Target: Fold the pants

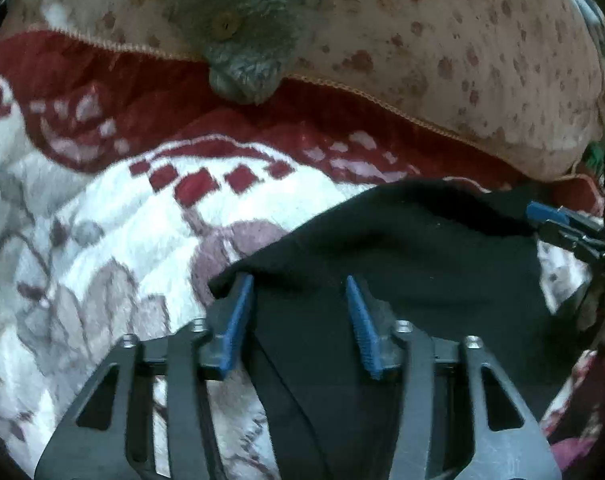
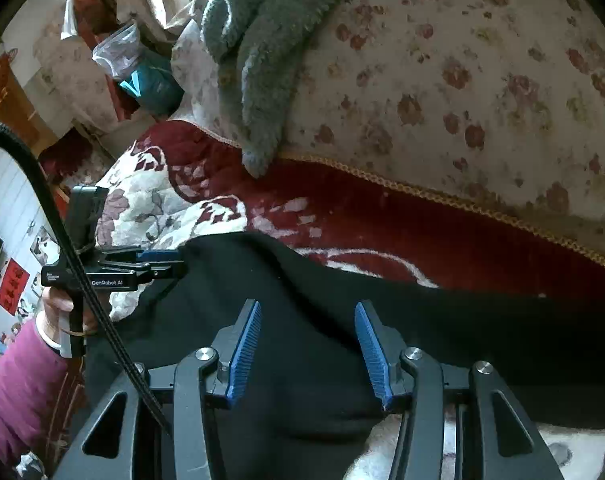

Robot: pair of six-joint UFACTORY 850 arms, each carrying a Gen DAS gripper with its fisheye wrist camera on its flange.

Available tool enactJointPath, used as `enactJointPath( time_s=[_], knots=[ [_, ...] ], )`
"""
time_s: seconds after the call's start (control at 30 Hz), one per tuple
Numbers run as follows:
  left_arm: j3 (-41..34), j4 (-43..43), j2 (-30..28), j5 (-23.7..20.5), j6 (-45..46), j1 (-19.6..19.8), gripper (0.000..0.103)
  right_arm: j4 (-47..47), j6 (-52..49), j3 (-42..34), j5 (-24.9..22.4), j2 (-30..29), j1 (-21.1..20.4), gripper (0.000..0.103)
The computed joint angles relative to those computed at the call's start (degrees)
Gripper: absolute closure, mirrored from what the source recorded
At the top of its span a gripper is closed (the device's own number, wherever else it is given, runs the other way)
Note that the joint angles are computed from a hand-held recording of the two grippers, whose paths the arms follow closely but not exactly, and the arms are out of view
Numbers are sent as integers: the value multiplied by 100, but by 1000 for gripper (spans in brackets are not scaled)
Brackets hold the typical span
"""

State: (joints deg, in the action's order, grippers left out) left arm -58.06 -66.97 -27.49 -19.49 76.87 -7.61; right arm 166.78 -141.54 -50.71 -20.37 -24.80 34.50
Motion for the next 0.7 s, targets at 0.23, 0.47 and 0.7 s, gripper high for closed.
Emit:
enactJointPath(
  time_s=[0.23, 0.47, 0.7],
  knots=[
    [-245, 245, -101, -44, -255, 107, 100, 472, -922, -471, 313, -306, 101, 56],
    [-182, -56, 23, -701, 31, 484, 57, 321, -1252, -770, 511, -435, 165, 51],
    [-191, 228, -151, -495, -93, 399, 55, -571, -677, -1078, 830, -634, 60, 44]
  ],
)
